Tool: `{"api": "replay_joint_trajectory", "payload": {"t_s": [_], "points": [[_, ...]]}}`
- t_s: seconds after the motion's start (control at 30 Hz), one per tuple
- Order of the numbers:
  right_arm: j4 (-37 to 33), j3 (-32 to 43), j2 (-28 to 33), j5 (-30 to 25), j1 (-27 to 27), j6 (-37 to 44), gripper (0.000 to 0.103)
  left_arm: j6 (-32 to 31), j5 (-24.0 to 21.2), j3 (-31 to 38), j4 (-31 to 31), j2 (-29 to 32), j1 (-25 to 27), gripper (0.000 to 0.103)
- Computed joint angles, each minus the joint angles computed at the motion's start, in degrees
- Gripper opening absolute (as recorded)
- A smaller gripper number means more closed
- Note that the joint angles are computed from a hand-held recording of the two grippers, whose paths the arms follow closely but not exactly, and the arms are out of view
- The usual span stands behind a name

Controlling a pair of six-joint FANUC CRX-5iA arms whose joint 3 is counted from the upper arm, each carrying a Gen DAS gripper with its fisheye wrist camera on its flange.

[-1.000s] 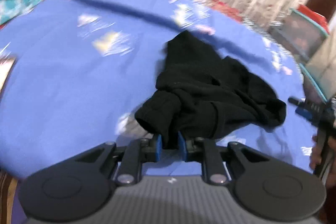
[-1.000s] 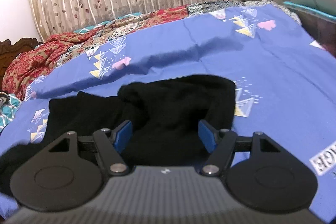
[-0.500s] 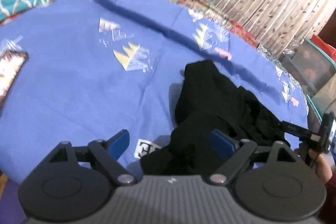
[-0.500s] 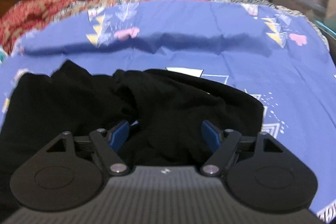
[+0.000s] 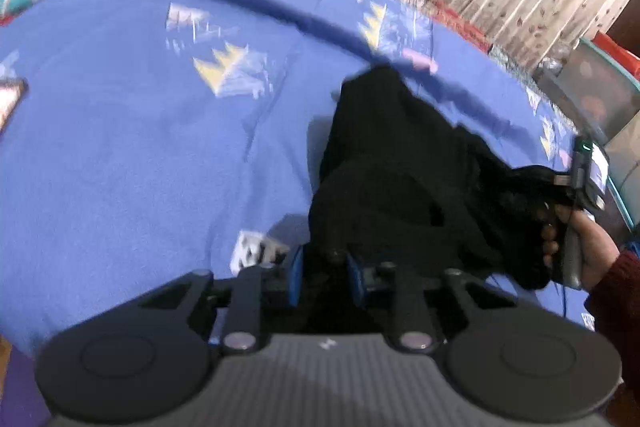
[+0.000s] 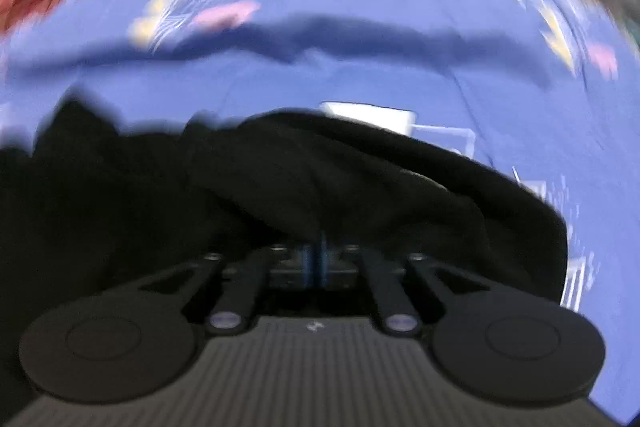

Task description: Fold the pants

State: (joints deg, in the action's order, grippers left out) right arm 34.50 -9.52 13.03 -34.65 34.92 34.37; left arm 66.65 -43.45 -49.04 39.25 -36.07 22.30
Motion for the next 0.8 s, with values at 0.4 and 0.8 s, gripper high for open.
{"api": "replay_joint_trajectory", "payload": {"t_s": [0.4,0.8], "points": [[26.9,-17.5,-28.3,16.7,-26.9,-46.4,0.005,-21.2,10.4,-0.5,21.0,-9.1,2.9,0.003],[10.0,-39.2,-50.5,-14.1,-23.4,-54.3,0.015,-11.4,-17.9,-4.0,6.1,-15.4,20.4,0.003]]}}
